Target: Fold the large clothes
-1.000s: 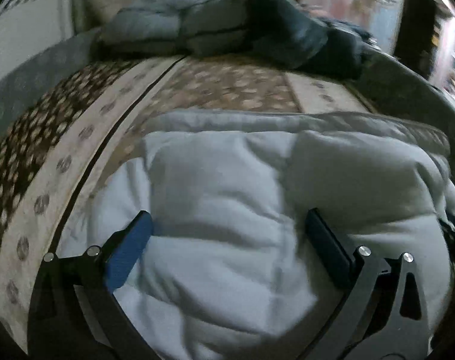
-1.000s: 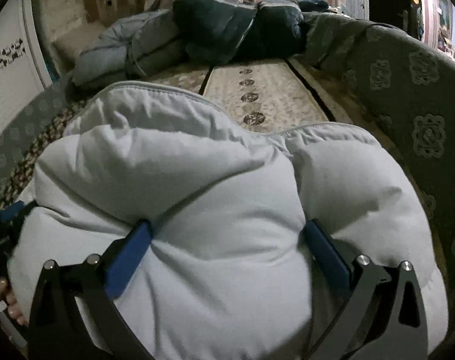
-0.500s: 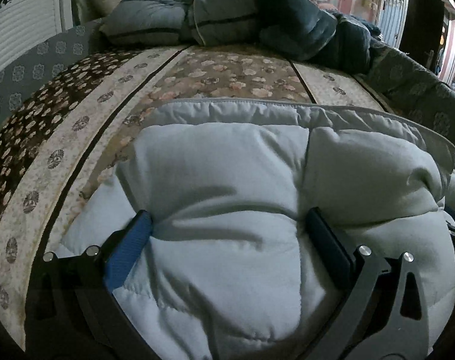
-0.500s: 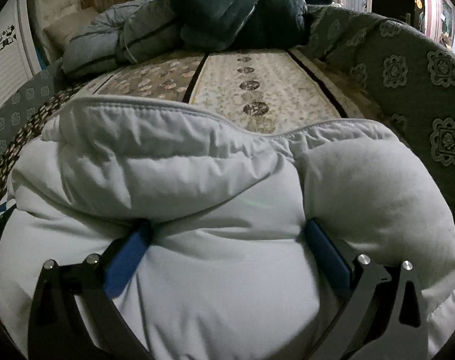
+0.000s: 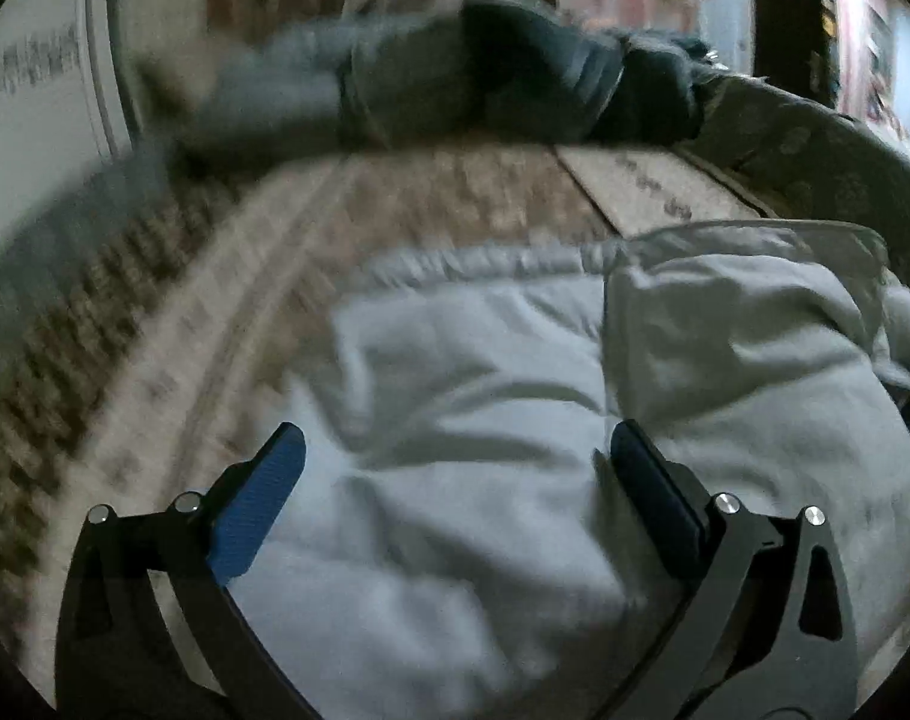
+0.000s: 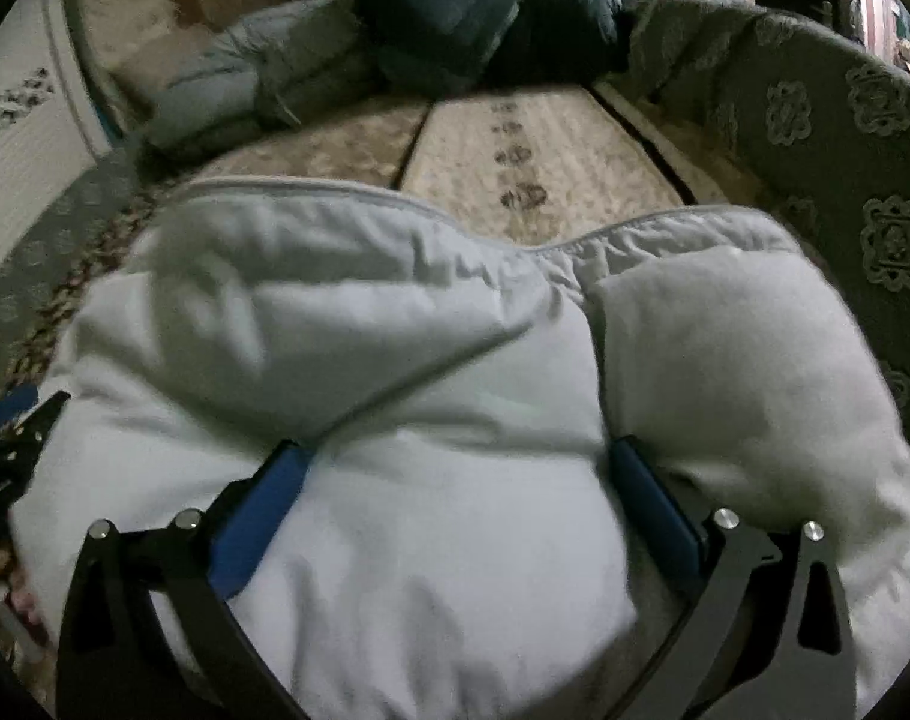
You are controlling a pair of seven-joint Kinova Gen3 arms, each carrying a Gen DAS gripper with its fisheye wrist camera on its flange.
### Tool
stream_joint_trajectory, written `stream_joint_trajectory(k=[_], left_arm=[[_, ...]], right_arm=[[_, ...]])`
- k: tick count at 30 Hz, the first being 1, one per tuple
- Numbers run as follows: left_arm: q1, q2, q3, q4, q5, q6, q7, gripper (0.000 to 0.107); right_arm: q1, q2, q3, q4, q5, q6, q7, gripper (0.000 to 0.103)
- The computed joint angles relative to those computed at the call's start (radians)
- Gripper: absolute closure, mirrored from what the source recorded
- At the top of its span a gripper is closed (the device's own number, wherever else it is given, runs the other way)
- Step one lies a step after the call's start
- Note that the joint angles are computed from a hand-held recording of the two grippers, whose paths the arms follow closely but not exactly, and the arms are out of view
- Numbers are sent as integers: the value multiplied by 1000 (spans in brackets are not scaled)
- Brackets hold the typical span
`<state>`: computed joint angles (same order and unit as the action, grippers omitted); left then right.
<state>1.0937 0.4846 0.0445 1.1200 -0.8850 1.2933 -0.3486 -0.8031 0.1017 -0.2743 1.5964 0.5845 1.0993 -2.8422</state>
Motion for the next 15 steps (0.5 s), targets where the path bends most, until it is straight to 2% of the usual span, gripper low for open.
stream_joint_trajectory(k=[2,5,7,12,15], left_arm=[[15,-48,5,36,-33,22,30,7],[3,-102,20,75,-9,53,72,7],[3,-133,43,116,-9,102,53,7],[-57,-217,132,214,96,128,59,7],[-48,-190,175,170,89,203,-13,7]], right_arm=[[-16,-47,-26,-7,29,46,-11,2],[-32,-136,-85,-2,119,126,-34,2],[-19,-181,-120,14,123,171,-37,2],[8,-273,-161,72,-12,280,-10,2],[46,-311,-195,90,-84,326,14,2]])
